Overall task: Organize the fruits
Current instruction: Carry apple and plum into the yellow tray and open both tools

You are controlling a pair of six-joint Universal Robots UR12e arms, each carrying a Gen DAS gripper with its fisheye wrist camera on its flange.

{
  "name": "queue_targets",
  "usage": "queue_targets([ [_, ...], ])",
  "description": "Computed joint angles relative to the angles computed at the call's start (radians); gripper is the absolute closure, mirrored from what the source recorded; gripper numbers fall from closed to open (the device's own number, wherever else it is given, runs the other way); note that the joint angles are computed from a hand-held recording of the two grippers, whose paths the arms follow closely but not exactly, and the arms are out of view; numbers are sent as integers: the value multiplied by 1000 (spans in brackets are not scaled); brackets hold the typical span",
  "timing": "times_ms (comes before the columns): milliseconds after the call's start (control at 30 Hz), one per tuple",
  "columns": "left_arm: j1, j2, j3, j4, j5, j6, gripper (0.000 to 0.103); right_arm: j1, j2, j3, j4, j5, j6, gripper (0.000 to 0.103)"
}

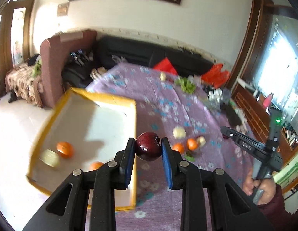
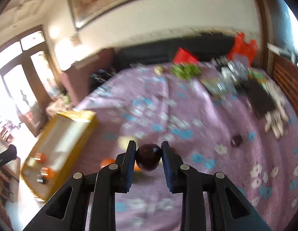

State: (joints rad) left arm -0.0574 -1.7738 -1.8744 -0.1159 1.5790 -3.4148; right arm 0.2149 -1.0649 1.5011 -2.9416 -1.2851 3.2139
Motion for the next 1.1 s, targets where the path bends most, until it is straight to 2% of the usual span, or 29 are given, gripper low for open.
queue_targets([
  [133, 22, 70, -25, 42, 78, 26, 77, 30, -38, -22, -72, 63, -73, 74],
  [233, 41, 112, -33, 61, 124, 60, 77, 52, -47, -65, -93, 131, -93, 73],
  [333, 59, 145, -28, 65, 186, 85, 77, 75, -35, -145, -63, 209, -87, 73],
  [467, 74, 176, 5, 75, 325, 141, 77, 110, -2, -268, -19, 278, -68, 73],
  [600, 91, 195, 17, 44, 367, 161, 77, 144, 23, -330, 59, 304, -98, 73],
  [700, 98, 188, -5, 31, 328, 154, 76, 154, 27, -292, 119, 296, -133, 73],
  [767, 100, 165, -26, 14, 281, 144, 76, 161, 39, -262, 183, 260, -165, 73],
  [933, 126, 82, -48, -65, 97, 55, 76, 178, 90, -217, 312, 148, -243, 73],
  [1100, 128, -10, -45, -155, 33, -9, 77, 195, 157, -260, 413, 87, -290, 73],
])
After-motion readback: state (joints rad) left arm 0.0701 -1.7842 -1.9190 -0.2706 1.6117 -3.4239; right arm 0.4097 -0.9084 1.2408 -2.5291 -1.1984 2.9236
